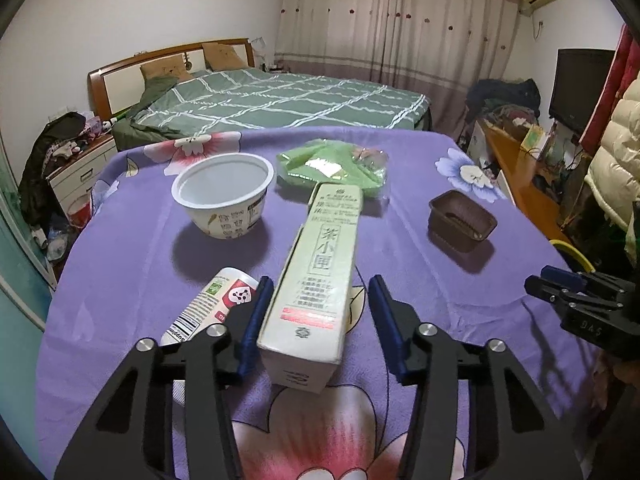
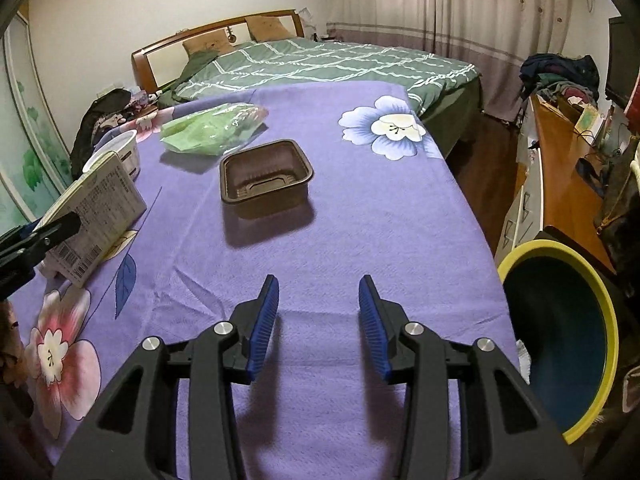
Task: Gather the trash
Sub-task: 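Grasp the upright tea carton with the left gripper, then carry the tea carton with the left gripper over the bin and release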
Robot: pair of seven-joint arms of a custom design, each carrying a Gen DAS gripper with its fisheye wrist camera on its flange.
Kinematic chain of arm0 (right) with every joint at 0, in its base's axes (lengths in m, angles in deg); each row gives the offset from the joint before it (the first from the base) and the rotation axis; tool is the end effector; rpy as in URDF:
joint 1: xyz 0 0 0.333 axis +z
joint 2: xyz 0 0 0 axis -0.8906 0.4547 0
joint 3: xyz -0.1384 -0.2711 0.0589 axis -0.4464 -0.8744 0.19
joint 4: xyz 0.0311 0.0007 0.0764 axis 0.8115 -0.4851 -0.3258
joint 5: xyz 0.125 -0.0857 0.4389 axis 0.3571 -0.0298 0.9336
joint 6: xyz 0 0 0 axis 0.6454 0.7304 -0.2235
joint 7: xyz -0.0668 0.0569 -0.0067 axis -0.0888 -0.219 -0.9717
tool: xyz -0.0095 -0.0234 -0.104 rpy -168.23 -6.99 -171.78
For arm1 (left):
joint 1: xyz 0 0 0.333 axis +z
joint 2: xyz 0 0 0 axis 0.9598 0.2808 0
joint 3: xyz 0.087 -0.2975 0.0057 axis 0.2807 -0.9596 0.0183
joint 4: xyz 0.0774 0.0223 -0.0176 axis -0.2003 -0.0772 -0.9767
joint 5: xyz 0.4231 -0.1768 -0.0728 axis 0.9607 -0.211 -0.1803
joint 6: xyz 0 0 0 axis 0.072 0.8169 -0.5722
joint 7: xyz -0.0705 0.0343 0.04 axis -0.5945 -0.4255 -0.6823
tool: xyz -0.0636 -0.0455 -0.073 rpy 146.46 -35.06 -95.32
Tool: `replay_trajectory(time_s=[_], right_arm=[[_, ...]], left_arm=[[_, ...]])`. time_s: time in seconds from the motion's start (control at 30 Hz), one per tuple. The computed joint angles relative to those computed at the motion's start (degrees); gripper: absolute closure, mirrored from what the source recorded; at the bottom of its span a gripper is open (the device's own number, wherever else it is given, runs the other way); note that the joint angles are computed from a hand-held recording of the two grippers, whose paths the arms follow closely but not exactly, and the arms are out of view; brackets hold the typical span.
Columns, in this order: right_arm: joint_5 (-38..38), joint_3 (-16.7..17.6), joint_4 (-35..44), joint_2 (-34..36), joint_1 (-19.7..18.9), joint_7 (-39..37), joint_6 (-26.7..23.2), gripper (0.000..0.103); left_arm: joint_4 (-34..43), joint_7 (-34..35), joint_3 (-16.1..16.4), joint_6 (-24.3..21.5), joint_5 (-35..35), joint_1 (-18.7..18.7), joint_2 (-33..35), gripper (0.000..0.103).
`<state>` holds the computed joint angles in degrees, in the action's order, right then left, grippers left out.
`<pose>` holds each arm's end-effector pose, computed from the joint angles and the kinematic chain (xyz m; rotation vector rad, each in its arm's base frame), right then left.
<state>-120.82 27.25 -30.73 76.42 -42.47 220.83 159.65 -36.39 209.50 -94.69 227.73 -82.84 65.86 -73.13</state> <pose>0.5640 0.3011 0.4603 -1.3978 2.1542 -0.7489 0.6945 -0.2822 0.4858 -1.2007 2.3122 -1.0624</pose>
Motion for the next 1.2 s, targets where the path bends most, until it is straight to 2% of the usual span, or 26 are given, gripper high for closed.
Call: replay_trajectory(time_s=[0.13,0.27,0.6,0.93,1.2], right_arm=[[0.5,-0.1,-0.3,-0.2,-0.1,0.0,0.4,0.063],[-0.5,0.1,-0.4,-0.4,-0.1,0.8,0.2,0.063],[-1.1,0.9,-3.7,-3.9,-0.6,2.8,0.4,0.063],[-1.8,4.0,-11.8,-13.7,-3.1,7.6,-4.0,0.063],[3.1,6.7,-22.1,-25.8,-4.9,10.6,-10.2,0.063]], left_arm=[[0.7,0.0,-0.1,-0.9,-0.1,0.0,0.6,0.069],[0.5,-1.0,0.1,-1.0,0.6,-0.2,0.4,0.071],[-3.0,4.5,-1.5,-0.5,-6.4,0.2,-3.6,0.073],[-5.9,14.3,-2.0,-4.4,-16.0,-3.2,-8.6,0.073],[-5.3,18.9,-2.5,-8.7,-19.2,-8.2,-9.2,0.073]])
